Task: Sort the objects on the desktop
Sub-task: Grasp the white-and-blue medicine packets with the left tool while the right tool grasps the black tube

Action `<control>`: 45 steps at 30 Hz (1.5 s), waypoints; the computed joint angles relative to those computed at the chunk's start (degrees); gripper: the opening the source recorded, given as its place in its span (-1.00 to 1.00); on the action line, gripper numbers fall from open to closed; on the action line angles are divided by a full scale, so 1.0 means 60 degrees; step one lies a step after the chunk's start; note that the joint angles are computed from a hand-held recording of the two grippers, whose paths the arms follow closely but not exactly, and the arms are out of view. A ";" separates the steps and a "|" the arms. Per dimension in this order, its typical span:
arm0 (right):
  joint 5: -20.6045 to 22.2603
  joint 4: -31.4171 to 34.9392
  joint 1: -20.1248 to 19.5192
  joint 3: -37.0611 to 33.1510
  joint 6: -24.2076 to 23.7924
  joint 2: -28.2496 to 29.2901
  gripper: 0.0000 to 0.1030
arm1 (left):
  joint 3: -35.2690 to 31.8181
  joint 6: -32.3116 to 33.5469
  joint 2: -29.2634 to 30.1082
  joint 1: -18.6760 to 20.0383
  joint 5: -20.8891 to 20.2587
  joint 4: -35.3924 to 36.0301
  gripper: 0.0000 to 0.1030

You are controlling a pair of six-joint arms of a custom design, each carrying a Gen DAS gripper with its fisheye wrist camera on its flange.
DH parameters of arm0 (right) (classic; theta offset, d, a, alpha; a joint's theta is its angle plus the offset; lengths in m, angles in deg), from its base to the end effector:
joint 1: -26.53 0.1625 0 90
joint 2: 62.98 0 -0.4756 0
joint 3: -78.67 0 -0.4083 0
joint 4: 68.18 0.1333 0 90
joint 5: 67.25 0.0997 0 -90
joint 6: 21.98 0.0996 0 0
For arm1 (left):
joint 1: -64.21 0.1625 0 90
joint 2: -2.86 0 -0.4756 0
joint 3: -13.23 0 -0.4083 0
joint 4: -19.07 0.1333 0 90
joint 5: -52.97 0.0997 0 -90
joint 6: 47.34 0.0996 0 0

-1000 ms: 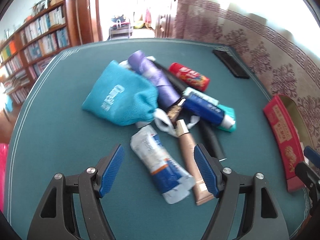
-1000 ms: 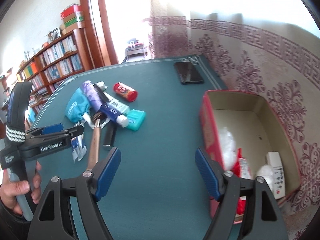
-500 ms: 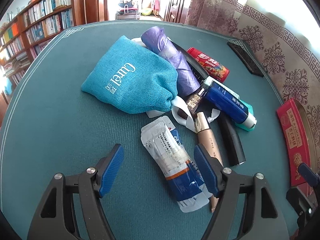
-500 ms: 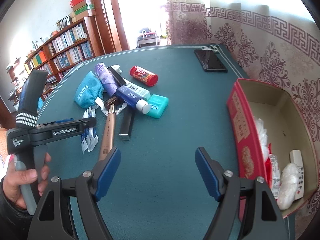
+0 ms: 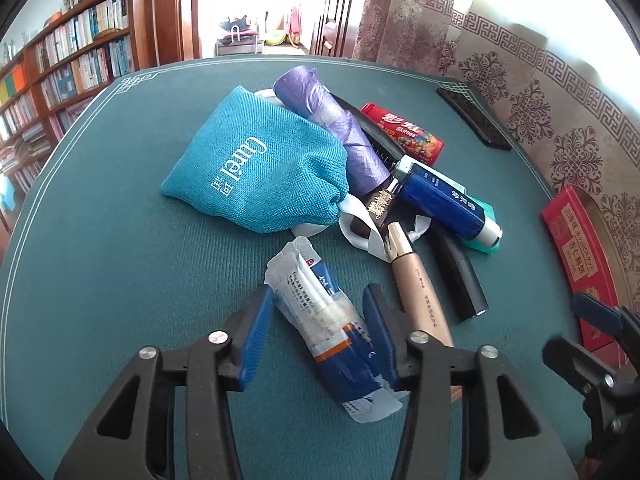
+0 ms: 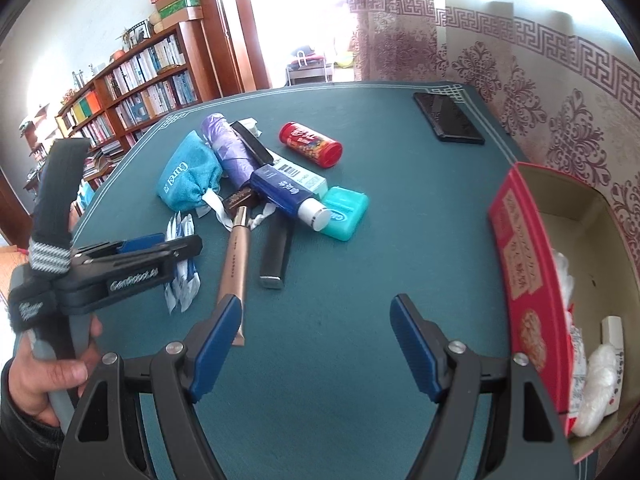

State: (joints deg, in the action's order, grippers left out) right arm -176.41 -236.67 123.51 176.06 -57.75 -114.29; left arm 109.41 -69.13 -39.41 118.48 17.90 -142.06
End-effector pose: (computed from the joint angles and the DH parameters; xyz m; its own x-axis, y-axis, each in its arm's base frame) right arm 0.1868 -0.6976 0.2136 -0.7181 -0.4413 0.5381 -0.6438 0.7149 -0.2729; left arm -0.2371 -0.6974 0.1273 -0.7715 -0.1589 -0.6160 0.2923 0.7715 -0.5651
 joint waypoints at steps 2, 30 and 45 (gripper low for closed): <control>0.0002 0.0159 0.0018 -0.0179 0.0094 0.0140 0.55 | 0.0120 0.0237 -0.0045 -0.0028 -0.0018 -0.0270 -0.14; -0.1331 0.0377 0.0388 -0.2007 -0.1119 0.2045 -0.50 | 0.0238 0.0147 -0.0184 0.0215 -0.0875 -0.0438 -0.28; 0.0336 0.1269 -0.0167 -0.0877 0.0069 0.0540 -0.57 | 0.0695 0.0140 -0.0297 -0.0228 -0.0675 -0.0661 -0.34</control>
State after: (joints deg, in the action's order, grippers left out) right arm -174.39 -229.06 122.51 170.80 -57.34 -111.05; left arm 113.58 -68.29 -41.19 117.12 13.85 -146.03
